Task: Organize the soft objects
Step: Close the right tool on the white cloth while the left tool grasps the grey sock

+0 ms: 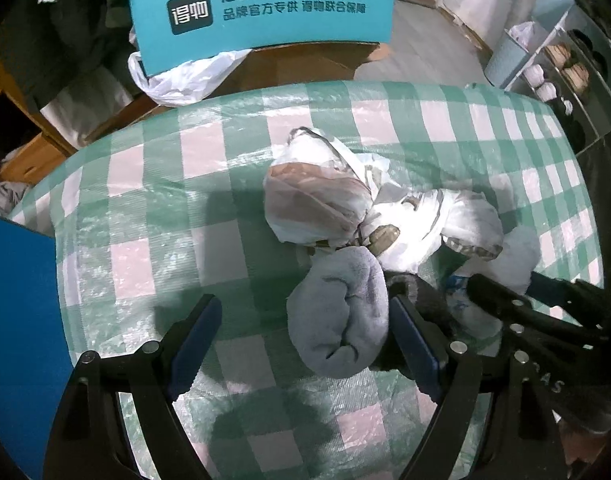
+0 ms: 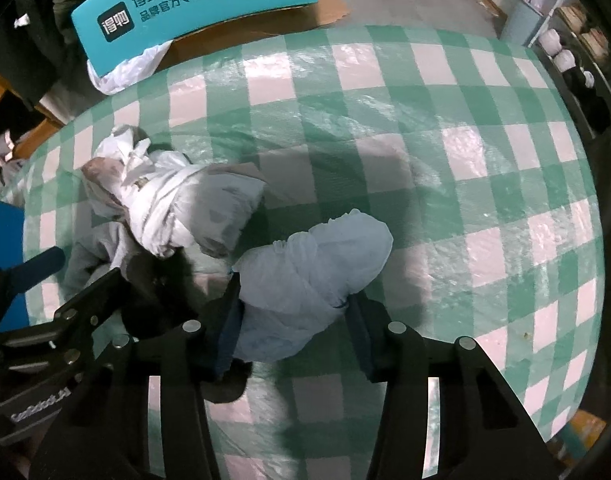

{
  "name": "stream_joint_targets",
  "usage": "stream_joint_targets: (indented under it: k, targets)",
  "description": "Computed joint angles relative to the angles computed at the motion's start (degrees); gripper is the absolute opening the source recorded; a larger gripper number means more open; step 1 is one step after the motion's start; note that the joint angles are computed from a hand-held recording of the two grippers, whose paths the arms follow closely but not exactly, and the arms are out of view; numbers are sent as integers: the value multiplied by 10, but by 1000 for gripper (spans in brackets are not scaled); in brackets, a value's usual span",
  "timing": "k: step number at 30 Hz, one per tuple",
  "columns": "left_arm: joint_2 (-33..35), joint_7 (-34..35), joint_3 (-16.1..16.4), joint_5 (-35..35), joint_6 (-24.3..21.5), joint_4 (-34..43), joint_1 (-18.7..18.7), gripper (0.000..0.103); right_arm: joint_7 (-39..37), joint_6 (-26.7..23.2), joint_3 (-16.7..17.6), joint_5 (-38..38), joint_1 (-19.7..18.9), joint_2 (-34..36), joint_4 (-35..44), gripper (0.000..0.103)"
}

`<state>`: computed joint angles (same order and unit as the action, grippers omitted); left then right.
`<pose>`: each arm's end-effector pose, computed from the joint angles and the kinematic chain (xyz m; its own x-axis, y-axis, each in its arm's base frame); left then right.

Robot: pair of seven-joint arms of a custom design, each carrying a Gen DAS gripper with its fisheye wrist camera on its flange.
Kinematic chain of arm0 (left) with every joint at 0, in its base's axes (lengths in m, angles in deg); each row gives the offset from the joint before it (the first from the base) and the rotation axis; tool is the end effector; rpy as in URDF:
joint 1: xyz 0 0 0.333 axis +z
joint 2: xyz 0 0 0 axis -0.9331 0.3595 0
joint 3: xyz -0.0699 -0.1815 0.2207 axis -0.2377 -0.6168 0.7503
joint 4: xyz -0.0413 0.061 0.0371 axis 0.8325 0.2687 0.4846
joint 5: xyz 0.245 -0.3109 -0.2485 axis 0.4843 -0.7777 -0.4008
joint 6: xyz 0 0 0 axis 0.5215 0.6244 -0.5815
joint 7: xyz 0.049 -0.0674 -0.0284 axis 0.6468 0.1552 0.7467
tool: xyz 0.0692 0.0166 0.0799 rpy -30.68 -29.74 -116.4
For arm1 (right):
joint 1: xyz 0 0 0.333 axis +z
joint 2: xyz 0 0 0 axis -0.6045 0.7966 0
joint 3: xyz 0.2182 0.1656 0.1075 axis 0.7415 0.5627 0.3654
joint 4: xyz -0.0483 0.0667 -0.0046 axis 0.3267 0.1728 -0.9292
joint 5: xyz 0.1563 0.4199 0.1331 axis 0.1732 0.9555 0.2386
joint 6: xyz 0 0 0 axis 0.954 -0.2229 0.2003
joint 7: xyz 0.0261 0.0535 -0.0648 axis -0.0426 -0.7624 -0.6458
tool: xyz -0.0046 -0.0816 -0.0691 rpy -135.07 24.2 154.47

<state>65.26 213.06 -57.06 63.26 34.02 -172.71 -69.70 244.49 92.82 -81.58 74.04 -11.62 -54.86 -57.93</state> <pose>0.7443 -0.1324 0.3975 -0.7913 -0.6095 0.0473 -0.6020 0.7634 -0.2341 0.6151 0.3488 0.4036 -0.7165 -0.6909 -0.0963 -0.6720 0.7206 -0.1706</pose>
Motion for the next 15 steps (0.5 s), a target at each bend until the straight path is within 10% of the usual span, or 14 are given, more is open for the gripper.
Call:
stream_joint_targets:
  k: [8,15]
  targets:
    - [-2,27,-1,4,-21,-6,2,38,5,-28,3,-3,5,-3,4,44]
    - [-25,55,0,-4,-12,-27,7,26,7,-39,6,-11,11,-9,5,44]
